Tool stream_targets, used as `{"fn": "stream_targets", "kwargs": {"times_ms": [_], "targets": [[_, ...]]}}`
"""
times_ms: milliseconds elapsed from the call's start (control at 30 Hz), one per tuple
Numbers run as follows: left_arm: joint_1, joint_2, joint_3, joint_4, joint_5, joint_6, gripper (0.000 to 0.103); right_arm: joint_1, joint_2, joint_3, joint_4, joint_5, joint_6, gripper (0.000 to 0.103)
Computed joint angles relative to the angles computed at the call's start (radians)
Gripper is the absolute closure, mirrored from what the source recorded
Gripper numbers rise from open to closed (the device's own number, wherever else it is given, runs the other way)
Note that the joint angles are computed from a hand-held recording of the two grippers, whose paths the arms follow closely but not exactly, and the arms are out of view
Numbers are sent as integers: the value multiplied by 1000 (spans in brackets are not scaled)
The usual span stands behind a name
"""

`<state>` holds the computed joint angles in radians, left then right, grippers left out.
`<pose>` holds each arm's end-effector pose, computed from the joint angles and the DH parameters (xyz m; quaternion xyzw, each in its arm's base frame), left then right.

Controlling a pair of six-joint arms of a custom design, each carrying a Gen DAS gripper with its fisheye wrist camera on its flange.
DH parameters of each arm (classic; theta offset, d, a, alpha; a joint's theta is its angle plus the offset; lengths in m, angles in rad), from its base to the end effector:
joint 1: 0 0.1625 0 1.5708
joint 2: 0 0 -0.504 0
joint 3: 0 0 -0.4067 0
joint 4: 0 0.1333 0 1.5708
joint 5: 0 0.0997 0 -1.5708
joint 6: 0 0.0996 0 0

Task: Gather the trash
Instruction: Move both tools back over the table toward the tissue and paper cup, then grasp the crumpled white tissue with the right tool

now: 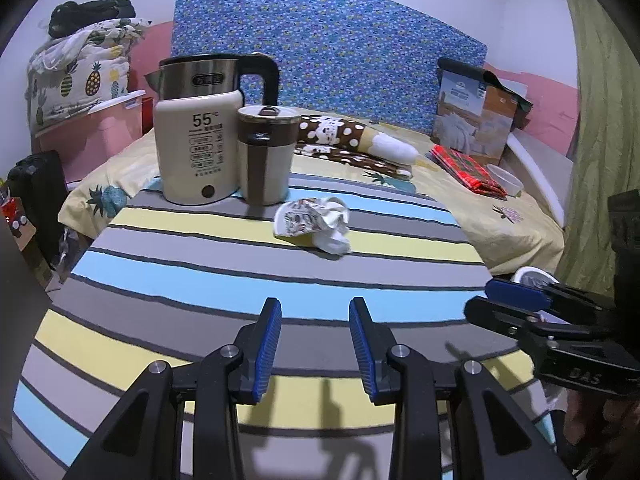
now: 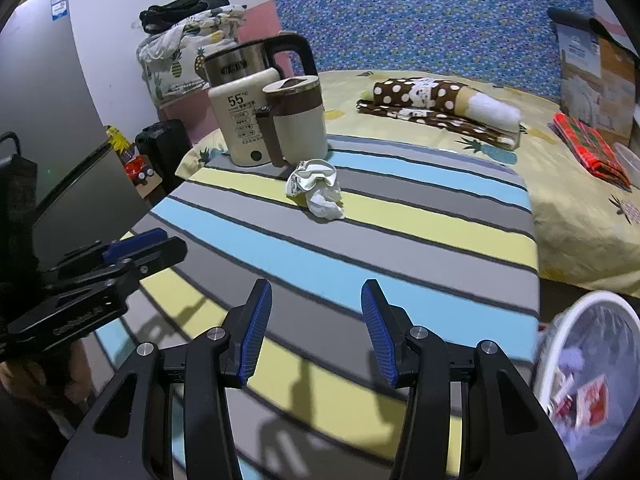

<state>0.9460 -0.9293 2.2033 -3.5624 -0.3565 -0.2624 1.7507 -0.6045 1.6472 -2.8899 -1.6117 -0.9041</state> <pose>-0.1195 -0.5531 0.2168 -0.0585 0.7925 -0.4898 0.3587 0.2600 -0.7076 0.0291 0.5084 -0.8498 0.1216 0.0677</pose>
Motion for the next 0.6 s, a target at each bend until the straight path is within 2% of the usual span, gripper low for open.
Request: {"fn": "stream_targets", "kwargs": {"times_ms": [600], "targets": [[116, -41, -49, -71, -67, 125, 66, 41, 200, -253, 98, -65, 11, 54]]}}
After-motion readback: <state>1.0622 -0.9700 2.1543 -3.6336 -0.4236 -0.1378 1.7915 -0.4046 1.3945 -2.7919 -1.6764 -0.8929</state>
